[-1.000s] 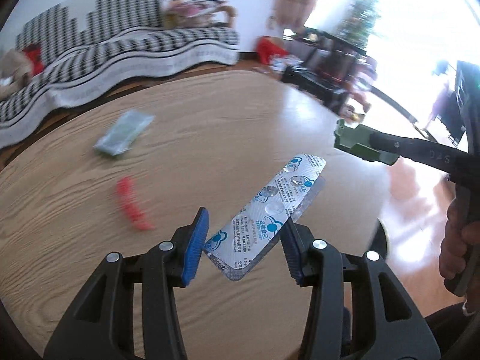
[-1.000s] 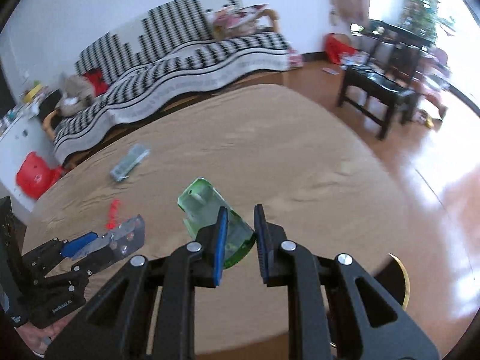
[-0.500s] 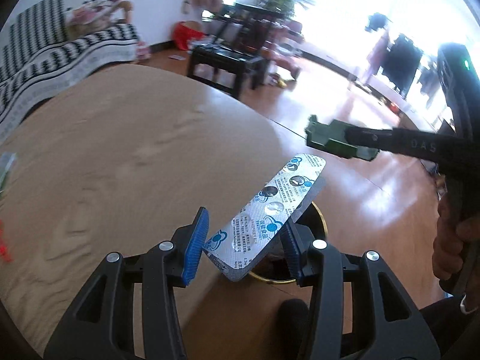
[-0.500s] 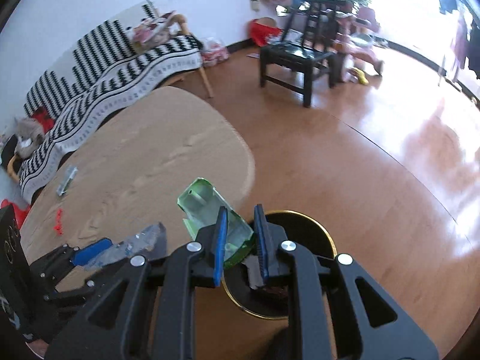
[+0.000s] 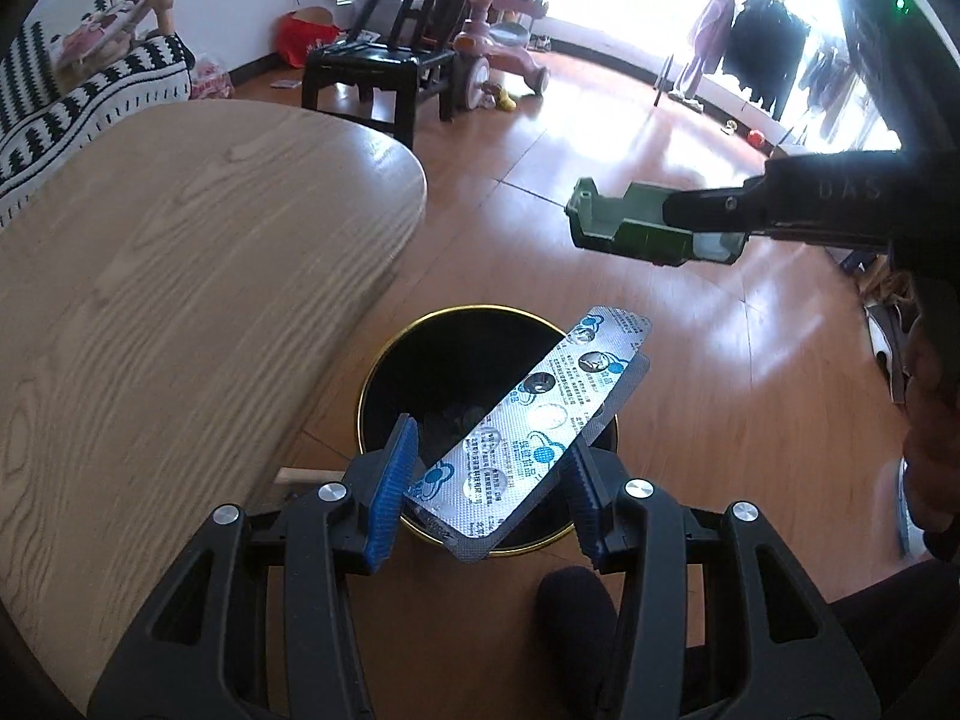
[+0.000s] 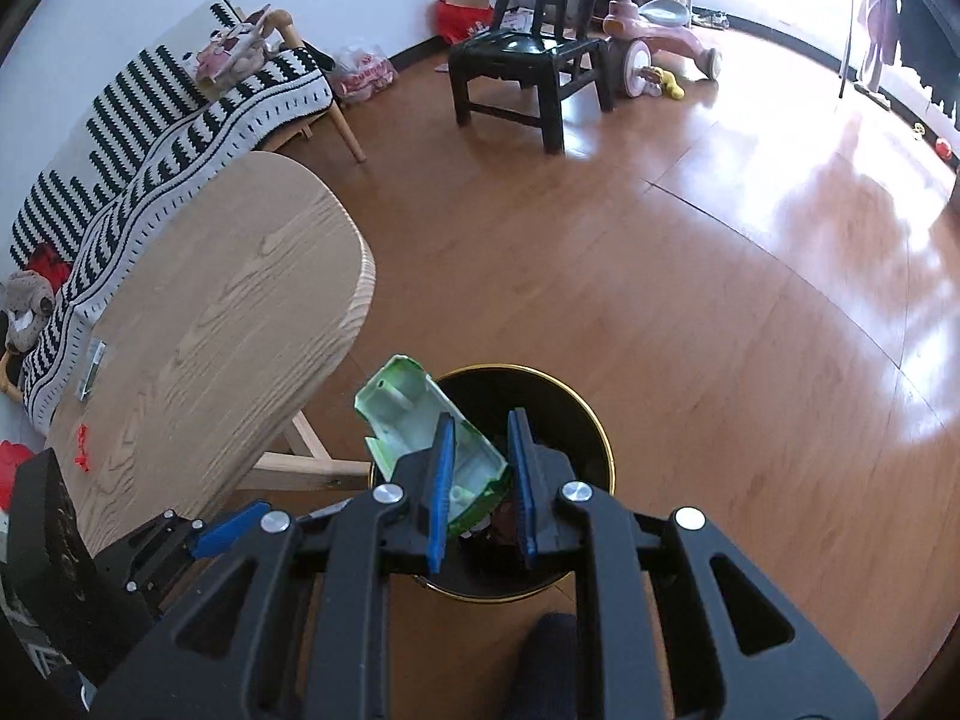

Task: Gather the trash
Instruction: 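Carry blister pack and green plastic piece over the black bin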

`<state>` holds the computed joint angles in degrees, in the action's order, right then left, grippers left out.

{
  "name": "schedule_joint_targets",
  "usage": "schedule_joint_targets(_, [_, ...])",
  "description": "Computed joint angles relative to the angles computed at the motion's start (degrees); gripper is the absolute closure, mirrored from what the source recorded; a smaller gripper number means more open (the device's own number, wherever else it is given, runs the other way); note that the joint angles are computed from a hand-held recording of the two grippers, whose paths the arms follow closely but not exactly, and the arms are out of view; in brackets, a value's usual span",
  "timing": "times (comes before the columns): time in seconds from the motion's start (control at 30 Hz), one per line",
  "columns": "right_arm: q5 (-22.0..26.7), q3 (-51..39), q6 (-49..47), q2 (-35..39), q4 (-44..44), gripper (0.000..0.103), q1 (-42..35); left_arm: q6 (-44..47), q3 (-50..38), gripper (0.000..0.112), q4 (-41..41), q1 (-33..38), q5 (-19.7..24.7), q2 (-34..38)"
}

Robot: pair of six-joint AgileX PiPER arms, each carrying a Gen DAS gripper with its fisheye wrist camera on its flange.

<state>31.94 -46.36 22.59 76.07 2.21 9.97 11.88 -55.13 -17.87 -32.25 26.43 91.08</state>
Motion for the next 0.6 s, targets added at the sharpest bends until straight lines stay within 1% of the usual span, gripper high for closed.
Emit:
schedule_joint_targets(0.03, [0.0, -0.1, -0.3, 0.2, 0.3, 0.084, -0.1, 0.9, -0.4, 0.066, -0.5, 0.6, 0.4, 0.2])
schedule_joint_targets(0.3, [0.2, -0.8, -0.4, 1.2, 0.4, 0.084, 0.3, -0.1, -2.6, 0.066, 0.0, 0.2, 0.4, 3.0])
schedule_joint_targets(0.4, [0.3, -1.0, -0.9, 1.4, 0.9, 0.084, 0.1, -0.9, -2.4, 0.066, 0.8, -0.3, -0.1, 3.0])
schedule_joint_targets(0.6, [0.0, -0.9, -0.9, 1.5, 1.1, 0.084, -0.1, 1.9, -1.4, 0.066, -1.6, 0.0, -0.3, 2.5])
